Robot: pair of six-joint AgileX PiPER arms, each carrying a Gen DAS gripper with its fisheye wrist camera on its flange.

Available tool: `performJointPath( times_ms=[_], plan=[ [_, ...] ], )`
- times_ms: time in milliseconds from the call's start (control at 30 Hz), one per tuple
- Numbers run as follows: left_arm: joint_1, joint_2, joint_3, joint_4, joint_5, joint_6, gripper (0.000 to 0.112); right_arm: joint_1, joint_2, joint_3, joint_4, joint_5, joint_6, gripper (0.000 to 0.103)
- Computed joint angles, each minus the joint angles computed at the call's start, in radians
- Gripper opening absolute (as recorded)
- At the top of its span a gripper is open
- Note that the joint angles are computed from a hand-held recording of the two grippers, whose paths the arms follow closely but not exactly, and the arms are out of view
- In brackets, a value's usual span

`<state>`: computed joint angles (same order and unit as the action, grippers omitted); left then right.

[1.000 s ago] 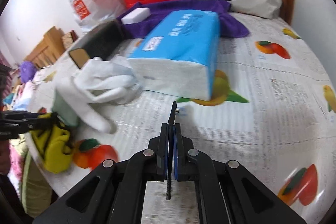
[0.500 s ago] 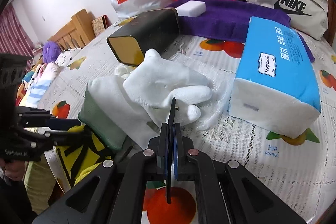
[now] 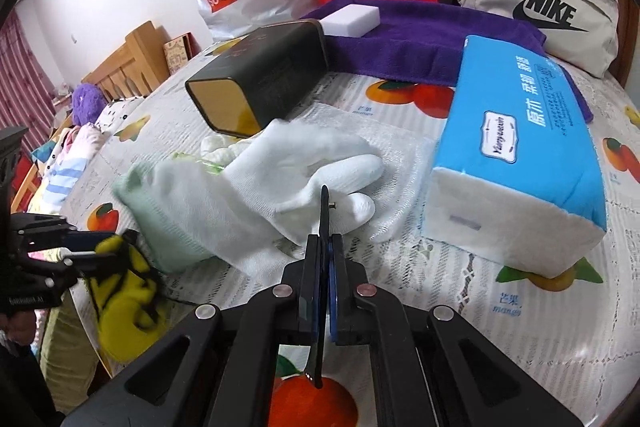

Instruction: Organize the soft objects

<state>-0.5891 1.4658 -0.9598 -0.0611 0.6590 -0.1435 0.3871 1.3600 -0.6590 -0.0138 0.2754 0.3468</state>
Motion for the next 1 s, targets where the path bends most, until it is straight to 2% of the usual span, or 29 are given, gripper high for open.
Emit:
performJointPath(
  times_ms=[133, 267, 333, 467, 633, 733, 833, 933, 1000],
  plan=[
    [0.057, -0.041, 0.015, -0.055, -0.003, 0.039, 0.026, -0.002, -0.001, -0.008, -0.066, 0.016, 0.067, 0.003],
    [0.06, -0.066, 0.015, 0.04, 0.016, -0.052, 0.026, -0.014, -0.003, -0.007, -0.028, 0.017, 0.031, 0.003],
    [0.072, -0.074, 0.025, 0.055, 0.019, -0.065, 0.026, 0.001, -0.006, -0.008, -0.116, 0.027, 0.12, 0.003],
    [0.06, -0.061, 0.039, 0.09, 0.013, -0.114, 0.026, 0.018, -0.044, -0.003, -0.162, 0.06, 0.176, 0.004],
    [0.053, -0.023, 0.045, 0.014, -0.031, -0.063, 0.026, 0.102, -0.135, 0.01, -0.338, 0.131, 0.359, 0.004],
    [0.037, 0.003, 0.017, -0.004, -0.033, -0.06, 0.026, 0.122, -0.17, 0.001, -0.328, 0.145, 0.352, 0.004],
    [0.016, 0.033, -0.014, 0.001, -0.031, -0.075, 0.026, 0.119, -0.17, -0.017, -0.191, 0.116, 0.211, 0.004],
    [-0.005, 0.051, -0.034, 0.021, -0.03, -0.099, 0.026, 0.137, -0.11, -0.046, -0.089, 0.081, 0.098, 0.004],
    [-0.007, 0.056, -0.039, 0.017, -0.034, -0.097, 0.026, 0.15, -0.05, -0.059, -0.077, 0.069, 0.086, 0.004]
  ],
)
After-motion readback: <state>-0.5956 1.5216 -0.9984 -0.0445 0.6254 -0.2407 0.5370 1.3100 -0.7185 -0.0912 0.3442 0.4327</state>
